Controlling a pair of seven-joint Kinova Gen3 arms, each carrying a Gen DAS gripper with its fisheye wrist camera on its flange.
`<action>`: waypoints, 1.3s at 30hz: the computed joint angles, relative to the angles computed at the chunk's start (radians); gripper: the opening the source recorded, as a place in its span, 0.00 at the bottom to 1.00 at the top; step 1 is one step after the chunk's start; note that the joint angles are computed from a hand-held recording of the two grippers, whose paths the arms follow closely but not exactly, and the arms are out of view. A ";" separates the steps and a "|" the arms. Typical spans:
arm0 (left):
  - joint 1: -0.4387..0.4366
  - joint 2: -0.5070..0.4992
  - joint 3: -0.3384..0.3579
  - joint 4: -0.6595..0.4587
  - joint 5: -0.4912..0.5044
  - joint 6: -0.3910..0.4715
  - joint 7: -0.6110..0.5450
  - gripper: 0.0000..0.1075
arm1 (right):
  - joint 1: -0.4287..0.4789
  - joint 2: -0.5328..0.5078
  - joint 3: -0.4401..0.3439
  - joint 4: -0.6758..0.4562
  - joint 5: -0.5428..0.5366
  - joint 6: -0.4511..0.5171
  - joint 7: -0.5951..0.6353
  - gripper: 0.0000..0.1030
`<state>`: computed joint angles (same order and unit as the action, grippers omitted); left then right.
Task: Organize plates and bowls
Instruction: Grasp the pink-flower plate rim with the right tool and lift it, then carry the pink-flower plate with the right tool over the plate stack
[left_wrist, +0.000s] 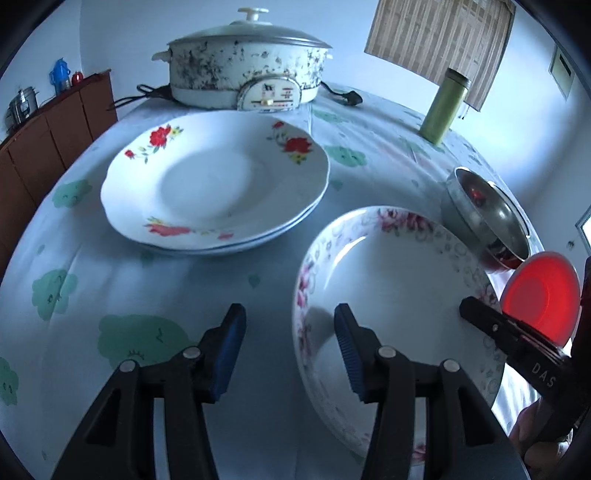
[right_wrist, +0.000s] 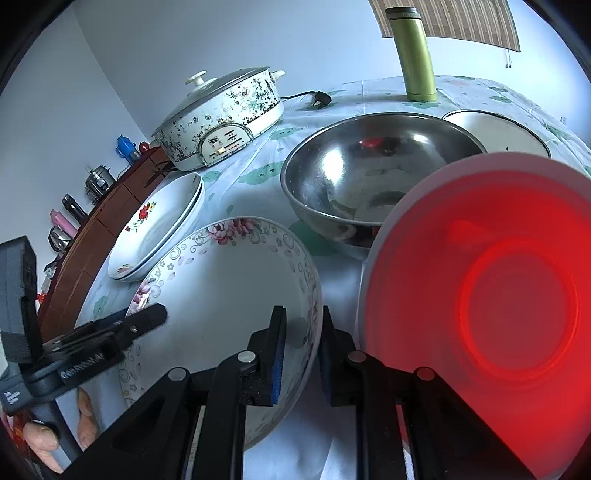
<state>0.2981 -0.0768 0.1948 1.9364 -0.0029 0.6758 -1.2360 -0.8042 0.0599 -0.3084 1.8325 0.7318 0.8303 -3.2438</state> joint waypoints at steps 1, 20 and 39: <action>0.001 0.001 0.004 0.000 -0.009 -0.002 0.009 0.47 | -0.001 0.001 0.000 0.000 0.003 -0.001 -0.002 0.18; -0.012 -0.031 -0.034 0.037 0.150 -0.049 -0.144 0.21 | -0.037 -0.012 -0.006 0.044 0.117 -0.034 -0.099 0.18; -0.022 -0.099 -0.070 0.066 0.233 -0.103 -0.228 0.22 | -0.035 -0.048 -0.069 0.078 0.339 -0.016 -0.305 0.18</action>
